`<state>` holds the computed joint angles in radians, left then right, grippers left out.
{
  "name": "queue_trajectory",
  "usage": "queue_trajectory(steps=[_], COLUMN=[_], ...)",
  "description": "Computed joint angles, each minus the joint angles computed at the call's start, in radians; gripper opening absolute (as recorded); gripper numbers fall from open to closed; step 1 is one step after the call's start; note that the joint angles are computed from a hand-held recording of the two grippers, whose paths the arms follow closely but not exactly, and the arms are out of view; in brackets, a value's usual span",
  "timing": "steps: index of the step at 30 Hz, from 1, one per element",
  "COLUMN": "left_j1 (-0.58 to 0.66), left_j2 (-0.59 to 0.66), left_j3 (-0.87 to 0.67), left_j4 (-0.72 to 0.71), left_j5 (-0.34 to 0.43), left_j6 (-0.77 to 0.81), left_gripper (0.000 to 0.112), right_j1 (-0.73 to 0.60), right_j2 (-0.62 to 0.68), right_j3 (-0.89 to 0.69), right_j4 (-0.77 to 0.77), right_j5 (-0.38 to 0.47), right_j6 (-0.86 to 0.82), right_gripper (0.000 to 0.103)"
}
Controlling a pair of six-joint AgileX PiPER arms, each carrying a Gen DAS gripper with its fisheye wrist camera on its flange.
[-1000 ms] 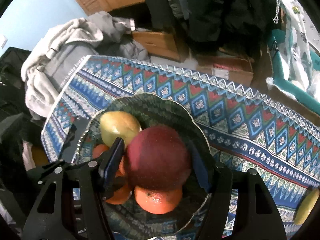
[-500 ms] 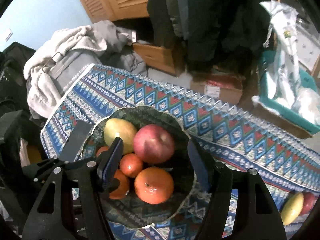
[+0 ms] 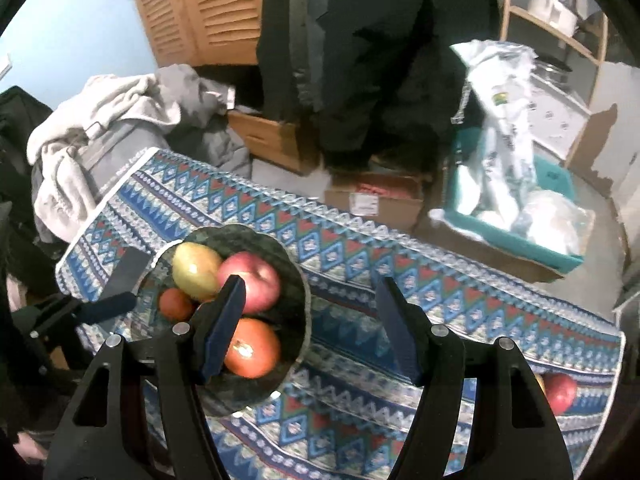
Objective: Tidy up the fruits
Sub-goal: 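Move both tools back to the last pear and red apple on the cloth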
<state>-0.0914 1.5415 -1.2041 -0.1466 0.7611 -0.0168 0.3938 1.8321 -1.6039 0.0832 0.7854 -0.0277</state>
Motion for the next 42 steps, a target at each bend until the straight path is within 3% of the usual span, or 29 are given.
queue_trajectory(steps=[22, 42], left_j1=[-0.241, -0.486], left_j2=[0.001, 0.121], left_j3=[-0.088, -0.244], left_j4=[0.225, 0.367], left_j5=[0.063, 0.156], left_j6=[-0.242, -0.390], left_gripper=[0.075, 0.080], right_j1=[-0.168, -0.494], right_j2=[-0.271, -0.381], right_j3=[0.302, 0.459], right_j4=[-0.080, 0.055], right_j5=[-0.052, -0.066], right_j6=[-0.019, -0.260], right_gripper=[0.079, 0.088])
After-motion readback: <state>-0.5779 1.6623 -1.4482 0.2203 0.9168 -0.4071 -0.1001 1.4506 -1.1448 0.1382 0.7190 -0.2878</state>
